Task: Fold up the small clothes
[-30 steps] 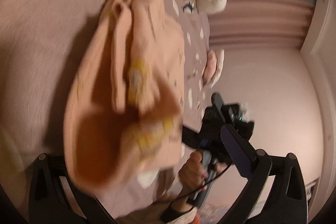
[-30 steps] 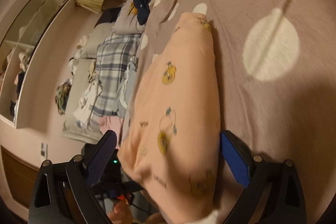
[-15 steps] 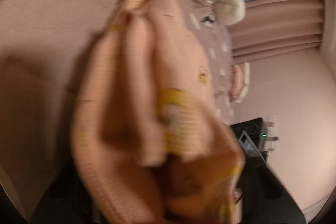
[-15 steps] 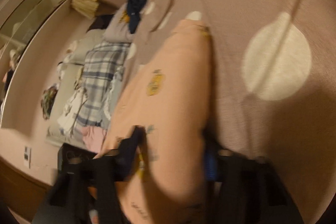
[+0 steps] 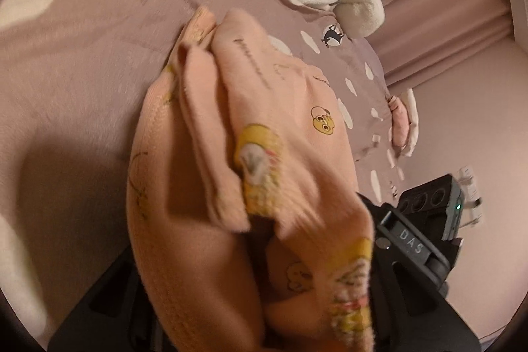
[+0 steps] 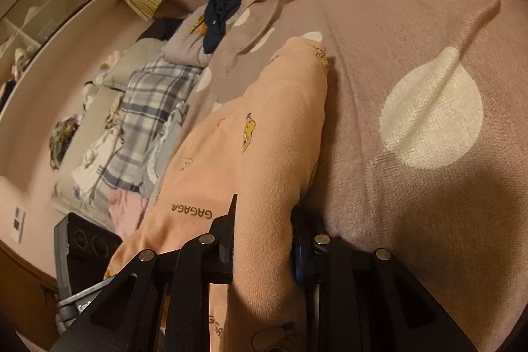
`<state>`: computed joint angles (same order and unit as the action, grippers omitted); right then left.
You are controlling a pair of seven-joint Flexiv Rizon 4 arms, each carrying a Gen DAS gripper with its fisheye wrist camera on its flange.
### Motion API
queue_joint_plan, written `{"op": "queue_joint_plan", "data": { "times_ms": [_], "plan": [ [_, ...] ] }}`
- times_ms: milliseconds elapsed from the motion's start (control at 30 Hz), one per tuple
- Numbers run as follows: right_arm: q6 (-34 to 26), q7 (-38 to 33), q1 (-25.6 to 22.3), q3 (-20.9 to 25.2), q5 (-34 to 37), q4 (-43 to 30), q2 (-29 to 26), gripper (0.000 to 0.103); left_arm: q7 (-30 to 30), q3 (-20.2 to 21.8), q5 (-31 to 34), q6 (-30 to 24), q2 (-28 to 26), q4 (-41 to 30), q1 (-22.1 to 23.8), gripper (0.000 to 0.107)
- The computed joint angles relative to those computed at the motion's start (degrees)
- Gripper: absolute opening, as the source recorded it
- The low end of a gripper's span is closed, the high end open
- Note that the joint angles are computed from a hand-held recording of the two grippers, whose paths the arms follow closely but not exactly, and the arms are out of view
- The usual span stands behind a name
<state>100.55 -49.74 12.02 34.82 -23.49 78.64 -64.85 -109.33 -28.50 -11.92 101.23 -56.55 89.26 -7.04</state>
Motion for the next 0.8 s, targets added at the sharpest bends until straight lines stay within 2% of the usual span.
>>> {"op": "queue_joint_plan", "data": {
  "times_ms": [67,133,333,467,533,600,733,800],
  "plan": [
    [1.5,-0.2,-0.6,0.8,-0.1,0.6,0.0,0.025,-0.2,1.8,-0.1,0.6,1.0,0.4,-1.4,0.025],
    [2.6,0.4,0.2,-0.8,-0.1,1.4,1.1,0.025,-0.1,2.7,0.0,0.9,1.4,0.2,-2.2,0.025],
    [7.0,2.9,4.3,-9.4,0.8,6.9,8.4,0.025,-0.1,2.0,2.1,4.2,3.1,0.7,-2.6,0.025],
    [12.1,2.7,8.6,-17.9,3.3,13.0,15.6,0.025,1.7,4.5,3.5,4.4,4.8,-1.8,-6.2,0.025],
    [14.1,2.9,9.0,-19.6,3.7,14.8,17.5,0.025,2.0,4.7,3.8,5.3,5.1,-2.3,-7.1,0.025],
    [14.8,3.0,8.9,-20.7,3.3,15.8,18.9,0.025,2.1,7.2,2.5,5.1,5.5,-4.2,-10.0,0.025],
    [13.2,1.7,10.3,-24.3,3.3,16.4,21.6,0.025,2.8,17.0,-2.5,1.7,5.3,-9.6,-18.4,0.026],
    [9.1,1.7,8.3,-23.2,1.2,15.5,21.9,0.025,2.9,20.2,-4.4,-0.5,4.9,-11.1,-20.7,0.032]
  ]
}}
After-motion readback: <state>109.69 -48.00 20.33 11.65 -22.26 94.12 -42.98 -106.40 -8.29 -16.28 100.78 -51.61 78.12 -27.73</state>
